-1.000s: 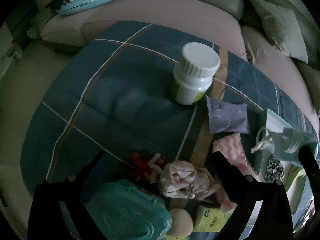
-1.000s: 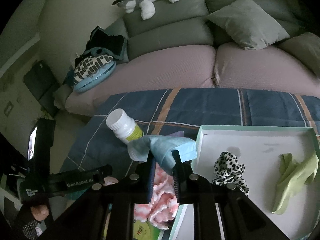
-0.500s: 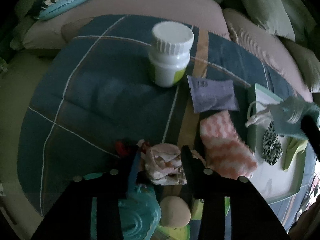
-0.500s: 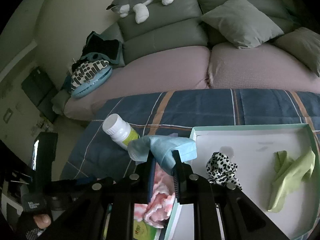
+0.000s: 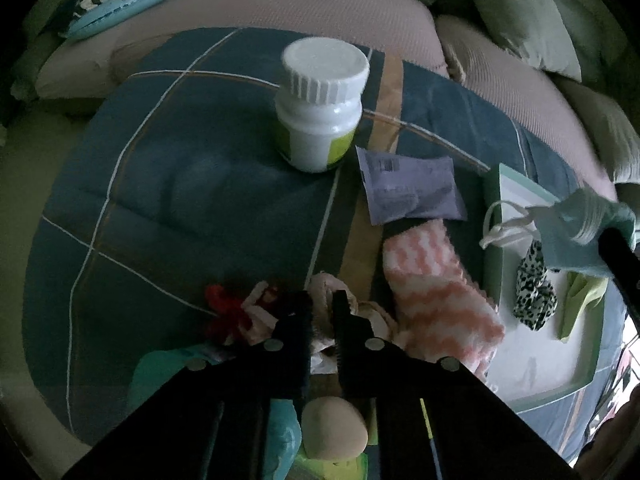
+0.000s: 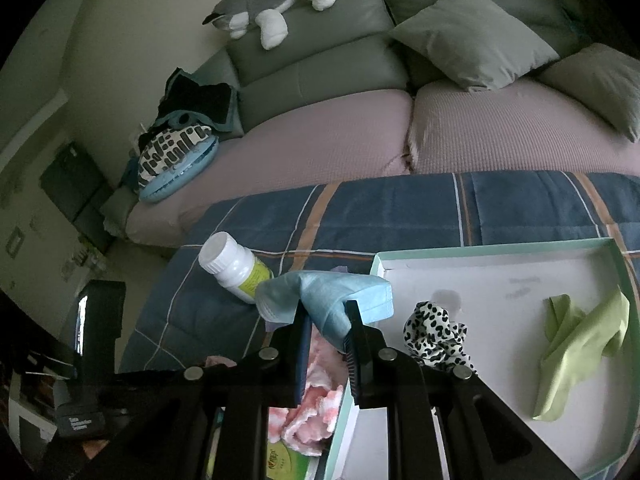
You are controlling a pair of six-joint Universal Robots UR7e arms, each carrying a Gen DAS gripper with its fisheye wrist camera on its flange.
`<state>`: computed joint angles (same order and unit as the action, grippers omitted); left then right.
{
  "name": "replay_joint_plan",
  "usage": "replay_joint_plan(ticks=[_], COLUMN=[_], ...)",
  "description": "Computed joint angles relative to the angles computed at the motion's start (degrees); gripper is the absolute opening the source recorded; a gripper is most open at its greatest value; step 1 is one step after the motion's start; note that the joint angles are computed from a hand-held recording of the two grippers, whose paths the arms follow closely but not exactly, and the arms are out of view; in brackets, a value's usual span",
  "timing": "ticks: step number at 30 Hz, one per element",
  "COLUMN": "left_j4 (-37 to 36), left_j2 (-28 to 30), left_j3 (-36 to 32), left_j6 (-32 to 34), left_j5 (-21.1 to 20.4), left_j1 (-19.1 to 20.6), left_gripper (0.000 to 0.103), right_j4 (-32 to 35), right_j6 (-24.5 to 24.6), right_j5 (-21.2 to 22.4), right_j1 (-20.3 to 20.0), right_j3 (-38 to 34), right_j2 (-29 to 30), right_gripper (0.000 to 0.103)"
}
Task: Organize soft objects
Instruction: 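Lift the mask with right tool while left tool grasps pink satin scrunchie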
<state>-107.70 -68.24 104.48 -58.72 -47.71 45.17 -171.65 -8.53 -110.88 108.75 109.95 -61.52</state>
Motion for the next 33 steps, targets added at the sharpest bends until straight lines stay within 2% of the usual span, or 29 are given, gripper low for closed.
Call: replay_joint_plan(ticks=[10, 13, 28, 33], left_j4=[-3.3, -7.7, -13.5, -17.0], left_j2=[-2.0, -3.2, -8.3, -7.9], left_j3=[1.2, 2.3, 5.0, 5.2], left_j6=[1.4, 3.6, 3.6, 6.1], left_j5=[2.4, 2.9, 12.9, 14.0], left_j1=[-2.4, -3.4, -10.6, -12.2], left_gripper=[0.009, 0.009, 0.009, 0.009], right_j4=[-1.2, -1.8, -8.3, -11.7], right_j6=[0.0, -0.1, -1.2, -1.5], right_j5=[0.2, 0.1, 0.6, -0.5], right_j1=[-0.1, 0.0, 1.4, 1.6], right_j3=[0.5, 0.7, 3.1, 4.4], right_j2=[-0.6, -0.9, -5.1, -7.7], right_gripper=[0.017, 0.017, 0.017, 0.017])
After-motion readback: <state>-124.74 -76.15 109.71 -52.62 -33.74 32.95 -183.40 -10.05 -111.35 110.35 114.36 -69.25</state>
